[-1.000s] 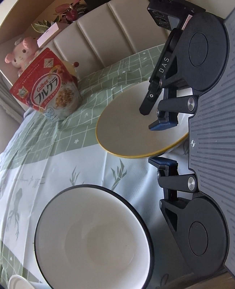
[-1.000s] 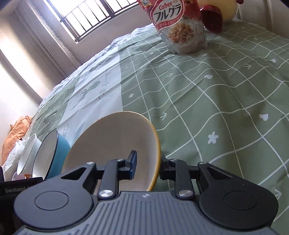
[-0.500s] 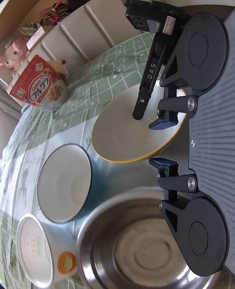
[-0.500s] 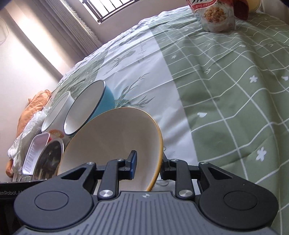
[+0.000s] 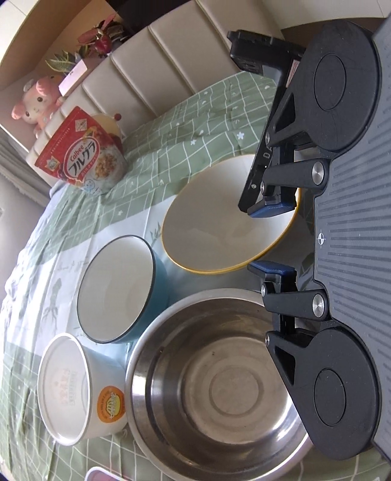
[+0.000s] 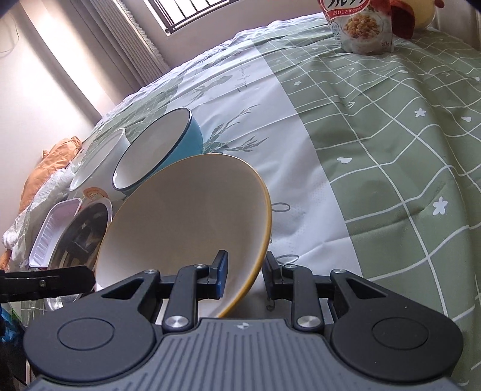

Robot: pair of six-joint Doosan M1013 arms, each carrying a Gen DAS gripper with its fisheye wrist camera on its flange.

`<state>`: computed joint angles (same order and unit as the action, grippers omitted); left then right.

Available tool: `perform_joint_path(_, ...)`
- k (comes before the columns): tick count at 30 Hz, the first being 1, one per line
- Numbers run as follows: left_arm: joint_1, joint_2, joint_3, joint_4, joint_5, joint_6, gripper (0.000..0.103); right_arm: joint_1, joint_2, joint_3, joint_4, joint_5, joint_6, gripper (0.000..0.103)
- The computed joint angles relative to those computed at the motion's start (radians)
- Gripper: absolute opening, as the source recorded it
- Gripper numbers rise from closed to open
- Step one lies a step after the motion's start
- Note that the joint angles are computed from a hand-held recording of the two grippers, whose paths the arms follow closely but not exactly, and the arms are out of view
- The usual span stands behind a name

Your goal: Organize plates and bowls

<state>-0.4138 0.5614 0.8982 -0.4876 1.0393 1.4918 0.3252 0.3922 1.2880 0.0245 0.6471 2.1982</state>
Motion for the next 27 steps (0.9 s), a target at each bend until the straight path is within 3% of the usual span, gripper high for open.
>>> perform_joint_path(7,-0.003,0.005,-0.002,0.000,0.033,0.007,0.030,0.028,-0.016,0.008,-0.098,-0.004,0.034,0.026)
perform_joint_path(13,0.002,-0.006,0.010,-0.038,0.045,0.050,0.030,0.034,-0.028,0.017,-0.092,-0.005,0.020,0.029)
perform_joint_path(15,0.015,-0.004,0.017,-0.133,0.054,0.090,0.019,0.032,-0.036,0.031,-0.066,-0.029,-0.013,0.029)
perform_joint_path(16,0.016,-0.003,0.016,-0.145,0.055,0.085,0.019,0.033,-0.038,0.034,-0.064,-0.034,-0.020,0.029)
perform_joint_path(24,-0.011,-0.039,0.052,0.112,-0.083,-0.092,0.019,0.026,-0.040,0.044,-0.130,-0.013,0.066,0.029)
perform_joint_path(27,-0.009,-0.031,0.038,0.150,-0.071,-0.139,0.020,0.020,-0.040,0.051,-0.112,-0.016,0.063,0.029)
